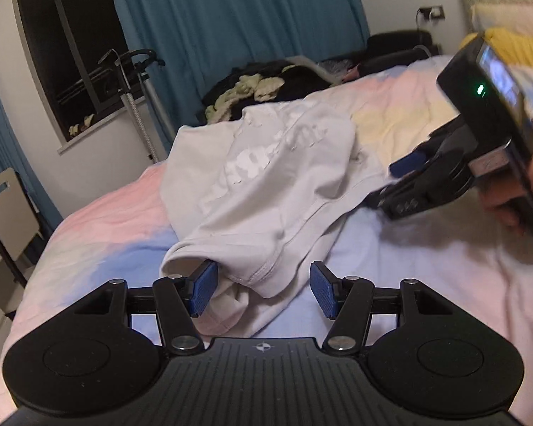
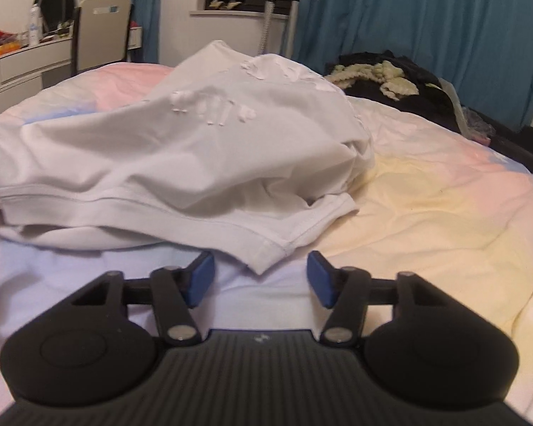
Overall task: Fold clothes
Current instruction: 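Grasp the shirt hem with the right gripper while the left gripper holds its edge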
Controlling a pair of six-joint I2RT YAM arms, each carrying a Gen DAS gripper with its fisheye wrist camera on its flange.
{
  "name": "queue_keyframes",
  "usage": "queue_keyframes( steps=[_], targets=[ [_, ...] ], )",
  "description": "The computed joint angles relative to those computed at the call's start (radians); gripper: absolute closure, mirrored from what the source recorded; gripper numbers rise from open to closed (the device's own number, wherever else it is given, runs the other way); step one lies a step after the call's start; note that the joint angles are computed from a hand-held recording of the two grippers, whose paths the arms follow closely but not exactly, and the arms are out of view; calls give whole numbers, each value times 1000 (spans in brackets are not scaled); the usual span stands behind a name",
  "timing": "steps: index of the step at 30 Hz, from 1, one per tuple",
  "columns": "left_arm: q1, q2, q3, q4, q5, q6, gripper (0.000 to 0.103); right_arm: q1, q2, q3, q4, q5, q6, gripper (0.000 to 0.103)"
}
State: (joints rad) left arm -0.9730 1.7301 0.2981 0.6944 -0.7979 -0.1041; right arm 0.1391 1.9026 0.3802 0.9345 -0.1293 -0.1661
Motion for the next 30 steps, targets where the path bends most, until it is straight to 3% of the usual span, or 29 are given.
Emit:
queue_keyframes(
  steps=[4, 10, 17, 20, 29, 30],
  targets=[
    [34, 125, 46, 89, -68, 42, 41, -16, 56, -11, 150, 0, 69, 74],
    [47, 171, 54, 191, -161, 67, 41, -24, 39, -85, 375, 9, 180, 77],
    [45, 205, 59, 274, -217, 103, 52, -31, 100, -47, 375, 10, 202, 76],
    [38, 262, 68, 366, -252, 174, 52, -9, 138, -33, 399, 42, 174, 76],
    [17, 320, 68, 480, -289, 245, 50, 0, 163, -19, 413, 100, 190, 77],
    [20, 318, 61, 496, -282, 242, 57, 3, 166, -21, 421, 103, 189, 79]
  ],
)
